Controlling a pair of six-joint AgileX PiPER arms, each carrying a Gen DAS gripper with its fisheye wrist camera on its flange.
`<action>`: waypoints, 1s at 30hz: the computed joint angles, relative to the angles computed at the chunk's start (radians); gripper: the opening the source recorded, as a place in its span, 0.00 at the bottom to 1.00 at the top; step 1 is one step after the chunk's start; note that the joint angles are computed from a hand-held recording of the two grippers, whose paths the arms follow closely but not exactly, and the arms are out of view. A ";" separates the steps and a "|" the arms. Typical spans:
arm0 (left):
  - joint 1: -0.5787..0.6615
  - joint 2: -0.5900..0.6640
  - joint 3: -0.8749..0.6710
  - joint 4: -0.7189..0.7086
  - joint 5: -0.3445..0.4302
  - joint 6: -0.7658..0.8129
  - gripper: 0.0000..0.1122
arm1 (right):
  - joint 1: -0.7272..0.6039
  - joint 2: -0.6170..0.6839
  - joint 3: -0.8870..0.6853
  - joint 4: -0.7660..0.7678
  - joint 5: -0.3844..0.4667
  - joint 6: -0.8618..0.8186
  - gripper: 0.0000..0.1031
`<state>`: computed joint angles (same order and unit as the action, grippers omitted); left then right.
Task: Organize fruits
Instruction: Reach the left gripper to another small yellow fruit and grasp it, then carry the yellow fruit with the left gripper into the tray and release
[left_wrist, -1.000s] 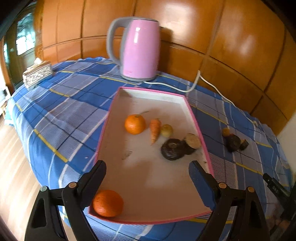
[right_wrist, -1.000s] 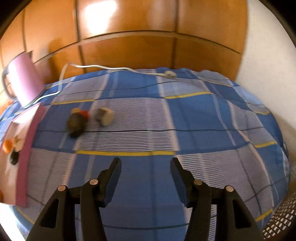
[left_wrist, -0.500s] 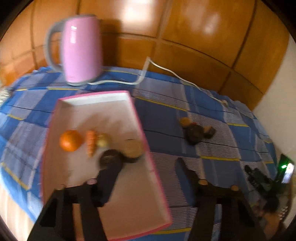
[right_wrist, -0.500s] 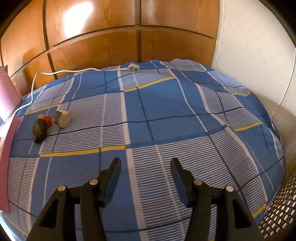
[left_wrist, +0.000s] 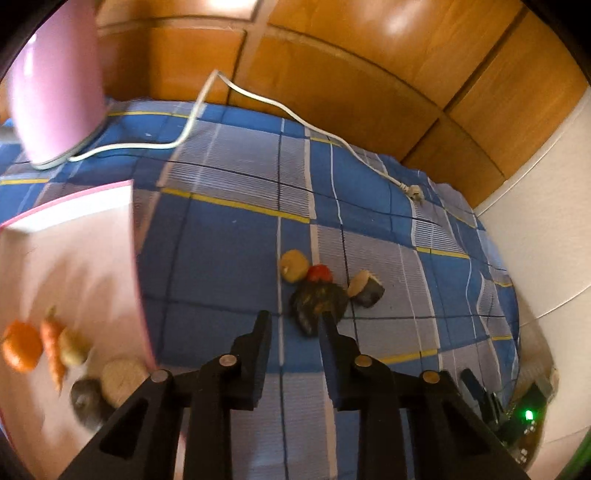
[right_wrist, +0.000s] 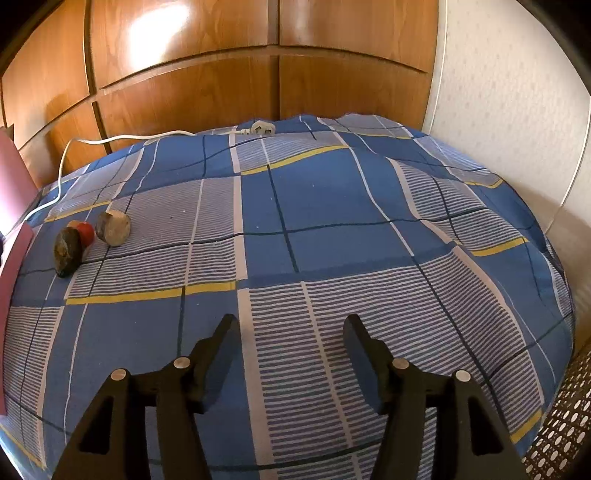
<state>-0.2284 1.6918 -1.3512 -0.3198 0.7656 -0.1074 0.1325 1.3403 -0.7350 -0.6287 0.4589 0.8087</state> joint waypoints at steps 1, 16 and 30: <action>0.002 0.034 -0.038 0.000 0.017 -0.004 0.22 | -0.001 0.000 0.001 0.000 -0.003 -0.003 0.59; -0.016 0.381 -0.464 0.084 0.193 -0.125 0.20 | -0.044 0.005 0.011 0.083 -0.063 -0.098 0.64; 0.017 0.284 -0.276 0.005 0.081 -0.070 0.22 | -0.044 0.007 0.012 0.091 -0.073 -0.106 0.68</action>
